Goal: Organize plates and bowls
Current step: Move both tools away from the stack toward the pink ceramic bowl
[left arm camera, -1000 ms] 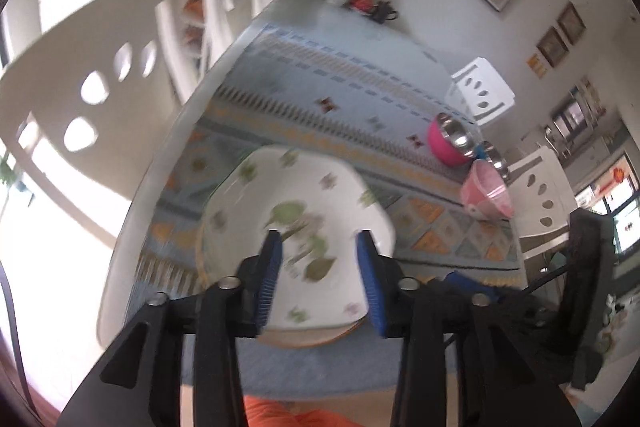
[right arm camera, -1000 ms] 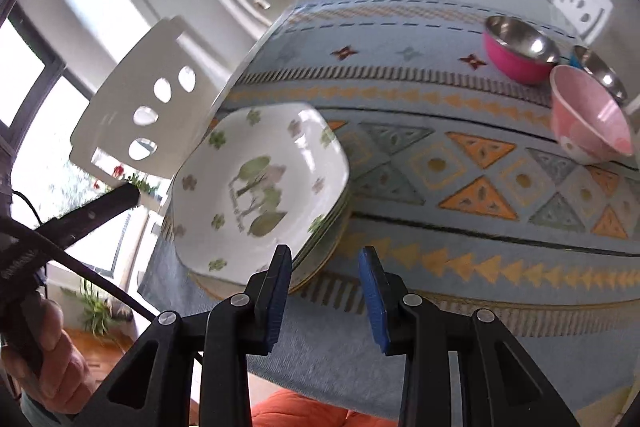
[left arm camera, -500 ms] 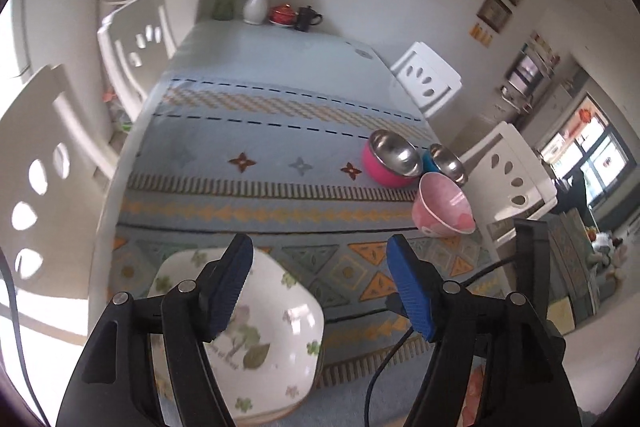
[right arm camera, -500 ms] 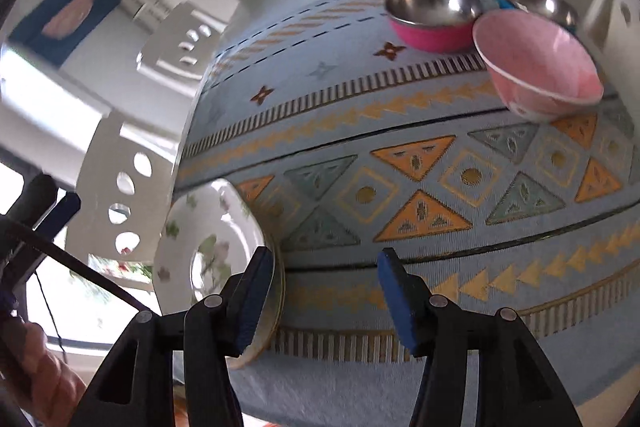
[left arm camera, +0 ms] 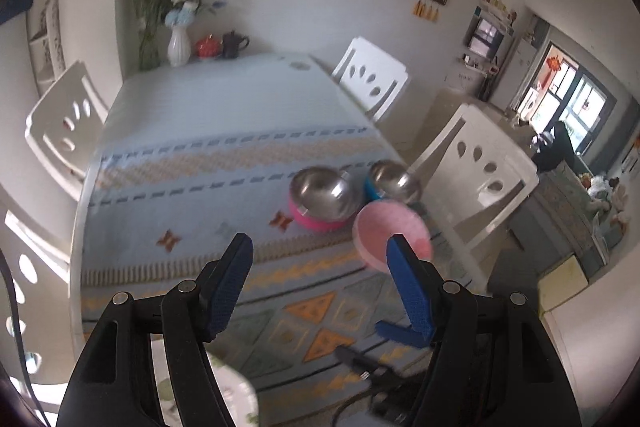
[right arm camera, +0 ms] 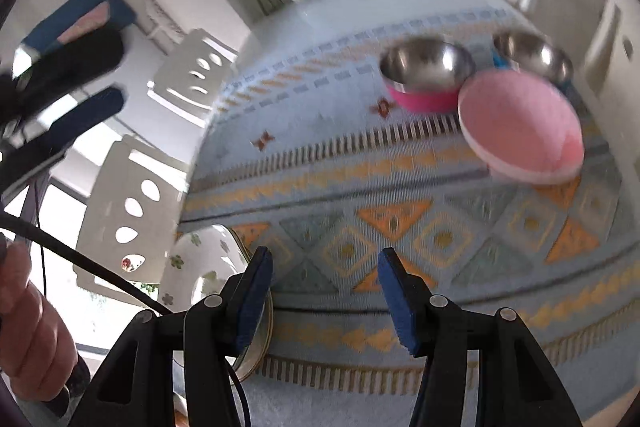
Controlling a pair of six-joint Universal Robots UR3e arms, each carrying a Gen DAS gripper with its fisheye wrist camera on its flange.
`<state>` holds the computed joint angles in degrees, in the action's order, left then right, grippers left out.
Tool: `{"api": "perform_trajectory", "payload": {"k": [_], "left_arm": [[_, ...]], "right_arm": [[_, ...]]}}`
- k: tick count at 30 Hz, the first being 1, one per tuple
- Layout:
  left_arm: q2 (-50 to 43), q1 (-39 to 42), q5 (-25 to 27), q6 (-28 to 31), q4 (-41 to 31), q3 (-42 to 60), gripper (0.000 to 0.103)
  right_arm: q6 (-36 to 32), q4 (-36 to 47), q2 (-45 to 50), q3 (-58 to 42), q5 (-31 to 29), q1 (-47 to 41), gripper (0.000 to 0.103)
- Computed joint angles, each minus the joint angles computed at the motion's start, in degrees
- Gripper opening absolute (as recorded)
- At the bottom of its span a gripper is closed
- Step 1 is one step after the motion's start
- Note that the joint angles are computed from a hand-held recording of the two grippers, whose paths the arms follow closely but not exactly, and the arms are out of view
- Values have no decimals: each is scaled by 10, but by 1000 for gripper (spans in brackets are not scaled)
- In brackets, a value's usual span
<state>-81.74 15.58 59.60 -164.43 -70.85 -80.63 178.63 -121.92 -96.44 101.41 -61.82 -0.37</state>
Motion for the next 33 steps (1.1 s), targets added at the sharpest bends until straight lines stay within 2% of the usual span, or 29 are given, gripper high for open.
{"api": "perform_trajectory", "payload": {"k": [3, 8, 12, 15, 17, 26, 33], "left_arm": [[-38, -54, 25, -60, 13, 59, 68], [-103, -160, 113, -133, 36, 158, 68], [-119, -217, 174, -164, 66, 185, 73], [-142, -255, 232, -173, 66, 216, 73], [-151, -269, 250, -177, 62, 228, 73], [-177, -284, 247, -222, 35, 253, 73], [-171, -274, 219, -244, 49, 226, 73]], "right_arm": [[-59, 50, -21, -17, 36, -39, 53], [-164, 117, -40, -47, 72, -101, 53], [-222, 168, -39, -74, 106, -144, 53], [-260, 202, -39, -84, 124, -158, 54], [-284, 215, -41, -83, 124, -160, 54], [-347, 248, -63, -60, 102, -161, 54], [-354, 261, -73, -43, 91, -182, 54]]}}
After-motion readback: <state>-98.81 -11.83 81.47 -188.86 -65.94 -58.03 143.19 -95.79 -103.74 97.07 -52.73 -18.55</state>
